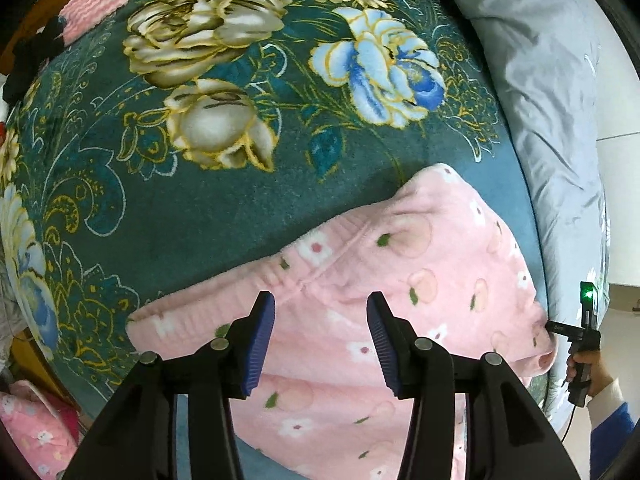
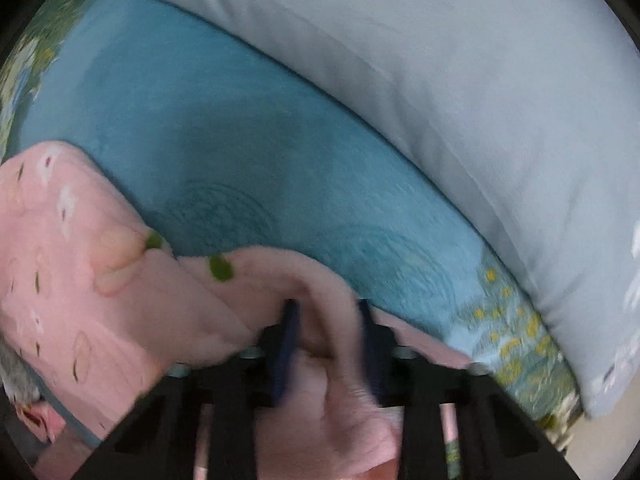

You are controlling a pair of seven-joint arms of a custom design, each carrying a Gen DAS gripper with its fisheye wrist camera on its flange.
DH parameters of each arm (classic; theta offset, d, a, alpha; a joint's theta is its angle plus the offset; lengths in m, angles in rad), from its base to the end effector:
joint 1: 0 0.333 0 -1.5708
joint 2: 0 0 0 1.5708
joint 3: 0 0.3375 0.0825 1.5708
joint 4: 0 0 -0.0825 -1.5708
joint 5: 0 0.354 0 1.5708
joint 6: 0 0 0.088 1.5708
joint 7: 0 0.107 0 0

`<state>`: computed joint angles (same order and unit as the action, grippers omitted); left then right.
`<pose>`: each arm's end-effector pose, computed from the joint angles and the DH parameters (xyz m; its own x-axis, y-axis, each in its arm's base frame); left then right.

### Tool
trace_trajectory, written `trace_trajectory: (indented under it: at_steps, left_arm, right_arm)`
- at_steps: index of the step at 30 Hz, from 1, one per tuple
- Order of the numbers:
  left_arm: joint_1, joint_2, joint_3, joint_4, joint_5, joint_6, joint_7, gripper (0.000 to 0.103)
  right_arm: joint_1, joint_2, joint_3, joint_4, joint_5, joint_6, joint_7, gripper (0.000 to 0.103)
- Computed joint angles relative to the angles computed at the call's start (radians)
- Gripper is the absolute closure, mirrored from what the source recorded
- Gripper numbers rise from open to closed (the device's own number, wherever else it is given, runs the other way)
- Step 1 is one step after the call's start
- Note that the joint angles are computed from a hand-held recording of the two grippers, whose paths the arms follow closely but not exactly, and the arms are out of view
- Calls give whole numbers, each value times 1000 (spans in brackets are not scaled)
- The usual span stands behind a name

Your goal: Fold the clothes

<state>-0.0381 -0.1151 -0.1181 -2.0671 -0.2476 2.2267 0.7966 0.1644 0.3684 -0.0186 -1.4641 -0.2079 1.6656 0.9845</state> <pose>0.5089 -0.0903 0.5438 0.6329 -0.6996 0.3316 -0.7334 -0.6790 -0.0327 0.6273 0.0735 0.4883 0.7012 -0.7087 0.0785 -0.7015 -0.6659 0.2540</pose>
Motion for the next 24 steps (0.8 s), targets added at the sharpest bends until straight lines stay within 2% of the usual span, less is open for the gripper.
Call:
trace_trajectory:
  at_steps: [1,6,12,14,15,17,20,24]
  left_arm:
    - [0,-1,0,2,-3,0,-1,54]
    - [-1,-9,2,7,-23,14,-15,54]
    - [-4,-16,3,17,-41,32,-15,54]
    - [-4,-18,4,24,-41,25,-13,54]
    - [-5,-19,3,25,-41,21,-12,54]
    - [-5,-19,3,25,-40,12,-15,54]
    - [-6,-15,2,29,-43,-8,-26,54]
    - [-8,2,1,49,-56,-33,-47,54]
  right_arm:
    - [2,-19,-5,-23,-11,19,22,96]
    - [-56,-103,-15,-38,124,27,97,97]
    - [-227,-229,-71,21,513,19,212,98]
    - [-286,-266,-96,19,651,81,271,98]
    - [-321,-314,-120,-28,714,123,302,98]
    - [-364,-371,-156,-104,737,180,362,98]
    - [-410,-419,-197,-221,681,174,422,97]
    - [-434,-437,-205,-386,538,192,458,97]
